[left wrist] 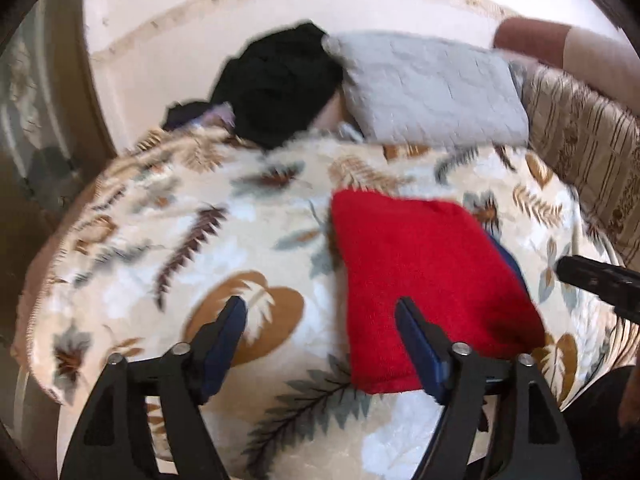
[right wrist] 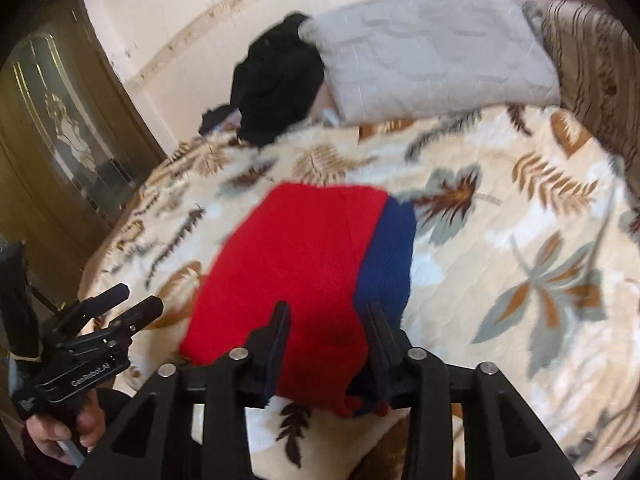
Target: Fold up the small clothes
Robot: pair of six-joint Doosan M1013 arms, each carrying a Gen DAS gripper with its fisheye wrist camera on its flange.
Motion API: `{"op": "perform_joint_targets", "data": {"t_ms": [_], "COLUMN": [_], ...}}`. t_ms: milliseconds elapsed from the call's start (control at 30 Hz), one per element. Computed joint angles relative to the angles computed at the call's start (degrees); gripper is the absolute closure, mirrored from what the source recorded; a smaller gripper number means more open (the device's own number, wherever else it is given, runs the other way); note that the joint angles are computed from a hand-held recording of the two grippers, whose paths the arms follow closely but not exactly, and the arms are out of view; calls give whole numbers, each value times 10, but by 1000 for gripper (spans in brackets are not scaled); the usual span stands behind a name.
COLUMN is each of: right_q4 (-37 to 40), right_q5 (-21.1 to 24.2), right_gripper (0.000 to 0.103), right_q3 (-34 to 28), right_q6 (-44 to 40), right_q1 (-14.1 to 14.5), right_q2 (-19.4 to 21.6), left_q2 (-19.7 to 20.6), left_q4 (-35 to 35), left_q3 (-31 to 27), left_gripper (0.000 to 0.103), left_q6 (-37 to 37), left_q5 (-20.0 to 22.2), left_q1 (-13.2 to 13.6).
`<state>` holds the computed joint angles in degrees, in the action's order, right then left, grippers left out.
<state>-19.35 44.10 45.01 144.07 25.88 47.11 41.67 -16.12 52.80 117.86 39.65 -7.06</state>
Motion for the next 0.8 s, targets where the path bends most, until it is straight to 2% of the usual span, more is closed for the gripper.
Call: {"op": "perform_joint_targets", "data": {"t_ms": [100, 167, 367, 600, 800], "right_q4": [-51, -81, -127, -168, -187], "right_q5": [-5, -7, 30, 61, 80], "right_gripper": [51, 48, 47, 45, 44], "right_q3": [23, 44, 57, 67, 63], "right_q6": [32, 53, 80, 108, 121], "right_q1": [10, 18, 43, 67, 82], "right_q2": [-26, -47, -75, -94, -99], "left_q2": [-29, -42, -82, -124, -147], "left_q4": [-9, 0, 37, 59, 37], "left_q3": [35, 47, 89, 134, 155], "left_gripper": [19, 13, 11, 7, 7], "left_q6": [7, 2, -26, -39, -23], "left_q5": [-48, -62, -111, -164, -182], "left_q1": [1, 1, -3, -6, -4]}}
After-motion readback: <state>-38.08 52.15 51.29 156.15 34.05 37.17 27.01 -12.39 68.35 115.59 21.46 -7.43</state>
